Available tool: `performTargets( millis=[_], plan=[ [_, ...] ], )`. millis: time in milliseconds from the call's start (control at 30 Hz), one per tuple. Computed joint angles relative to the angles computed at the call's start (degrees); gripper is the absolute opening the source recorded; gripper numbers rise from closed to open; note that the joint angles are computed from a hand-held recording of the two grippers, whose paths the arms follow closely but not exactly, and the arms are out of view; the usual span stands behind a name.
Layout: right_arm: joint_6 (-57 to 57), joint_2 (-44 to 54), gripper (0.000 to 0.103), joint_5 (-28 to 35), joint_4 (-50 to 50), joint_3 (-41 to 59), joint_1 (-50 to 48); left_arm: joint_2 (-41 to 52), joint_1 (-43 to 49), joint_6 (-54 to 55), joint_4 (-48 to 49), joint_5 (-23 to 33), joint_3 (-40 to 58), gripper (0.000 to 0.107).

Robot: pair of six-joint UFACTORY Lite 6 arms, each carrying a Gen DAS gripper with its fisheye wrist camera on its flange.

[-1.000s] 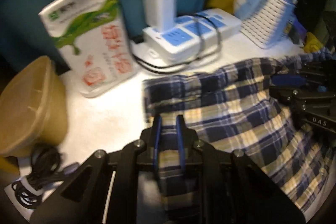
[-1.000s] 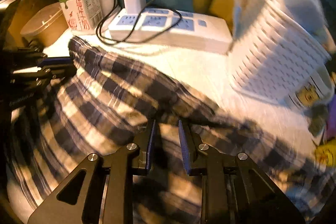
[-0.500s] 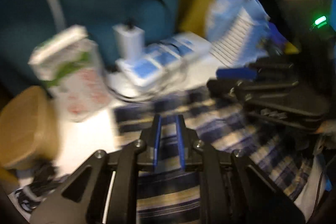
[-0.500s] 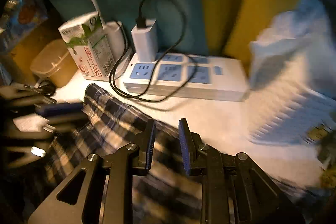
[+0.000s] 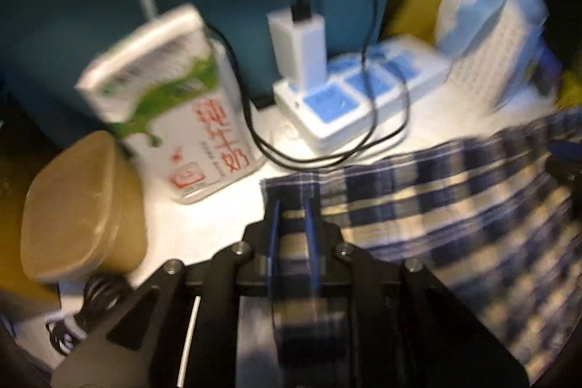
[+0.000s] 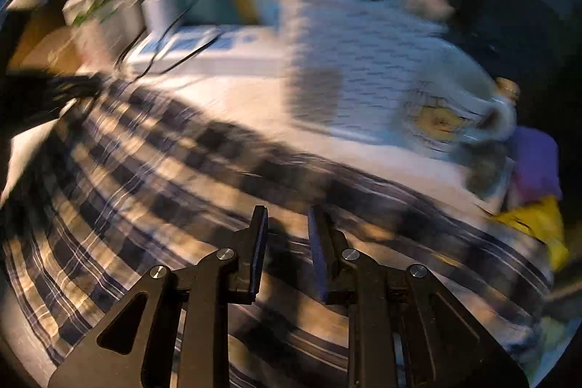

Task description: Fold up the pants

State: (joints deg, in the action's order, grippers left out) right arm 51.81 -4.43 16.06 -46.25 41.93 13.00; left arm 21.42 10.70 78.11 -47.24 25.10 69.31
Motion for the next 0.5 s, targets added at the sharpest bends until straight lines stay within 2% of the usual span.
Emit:
performTargets(
  millis=[67,100,167,200,233,267,367,433,500],
  plan=[
    [-3.97,-5.34,0.024,-0.71,4.02,-2.68,-0.07,-9.36,3.38,8.57,-6.14,5.75,-7.41,0.015],
    [-8.76,-9.26,0.024,-1.41,9.38,-4.94,1.42,-14.38,5.11,12.1,-7.71,10.1,-11.52,0.015],
    [-16.84,-17.3,0.023,-0.4,19.42,-9.99,6.16,-21.85,6.92,14.64,-6.77,18.83,-17.7,0.015],
    [-17.29,-19.92,0.023,-0.67,21.22,-11.98,9.99,-26.2,8.31,16.01,-4.76,23.88,-21.71,0.015],
    [-15.35,-21.08,0.023,-0.86,21.04,-13.2,14.98,-30.28,9.62,17.02,-3.03,26.67,-25.62,0.015],
    [-11.01,-22.02,0.023,-0.94,18.47,-14.43,20.51,-34.84,8.54,16.32,-1.57,27.06,-30.16,0.015],
    [6.98,-16.52,0.023,-1.04,5.54,-13.08,31.72,-43.98,5.36,13.12,1.43,21.18,-42.61,0.015],
    [18.97,-15.69,0.023,1.52,-3.55,-15.38,37.48,-43.87,7.28,12.85,1.52,19.14,-45.45,0.015],
    [29.89,-14.47,0.023,2.31,-14.33,-18.01,38.44,-40.89,8.69,16.06,-3.17,17.82,-46.72,0.015]
  ],
)
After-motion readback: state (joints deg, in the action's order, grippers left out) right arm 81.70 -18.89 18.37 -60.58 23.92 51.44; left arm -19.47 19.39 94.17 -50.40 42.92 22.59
